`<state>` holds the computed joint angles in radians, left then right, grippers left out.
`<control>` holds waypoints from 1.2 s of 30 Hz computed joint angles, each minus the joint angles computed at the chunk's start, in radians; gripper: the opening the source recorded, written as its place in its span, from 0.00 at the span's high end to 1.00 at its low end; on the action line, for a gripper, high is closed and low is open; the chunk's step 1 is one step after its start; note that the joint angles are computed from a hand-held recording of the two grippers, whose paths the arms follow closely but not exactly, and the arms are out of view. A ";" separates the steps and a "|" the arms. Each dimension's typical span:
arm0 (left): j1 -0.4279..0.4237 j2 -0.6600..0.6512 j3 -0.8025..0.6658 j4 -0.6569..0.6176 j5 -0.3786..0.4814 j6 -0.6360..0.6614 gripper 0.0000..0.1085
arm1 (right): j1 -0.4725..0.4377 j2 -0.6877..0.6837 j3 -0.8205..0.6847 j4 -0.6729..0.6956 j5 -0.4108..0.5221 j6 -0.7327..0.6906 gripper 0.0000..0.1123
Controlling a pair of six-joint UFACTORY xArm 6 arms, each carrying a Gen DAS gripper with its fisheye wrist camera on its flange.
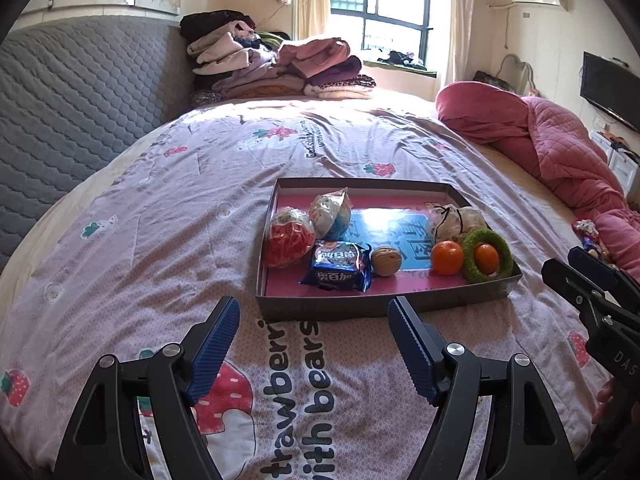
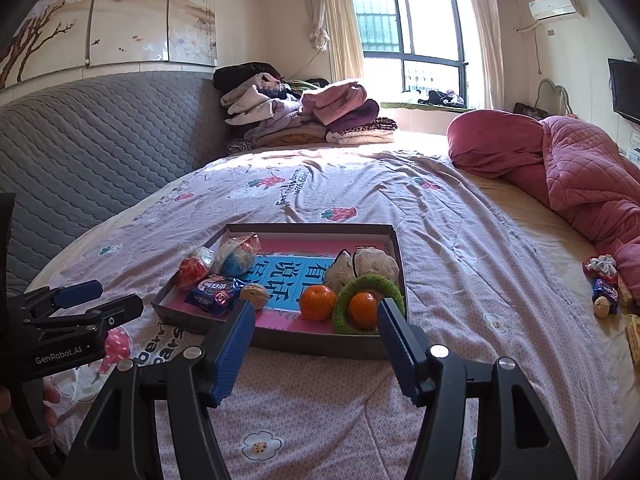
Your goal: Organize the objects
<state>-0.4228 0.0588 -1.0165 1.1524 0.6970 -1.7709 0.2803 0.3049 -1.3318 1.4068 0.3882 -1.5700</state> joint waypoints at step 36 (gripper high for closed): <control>-0.054 0.040 0.033 -0.074 0.001 -0.002 0.28 | -0.001 0.003 0.093 -0.056 -0.057 0.033 0.44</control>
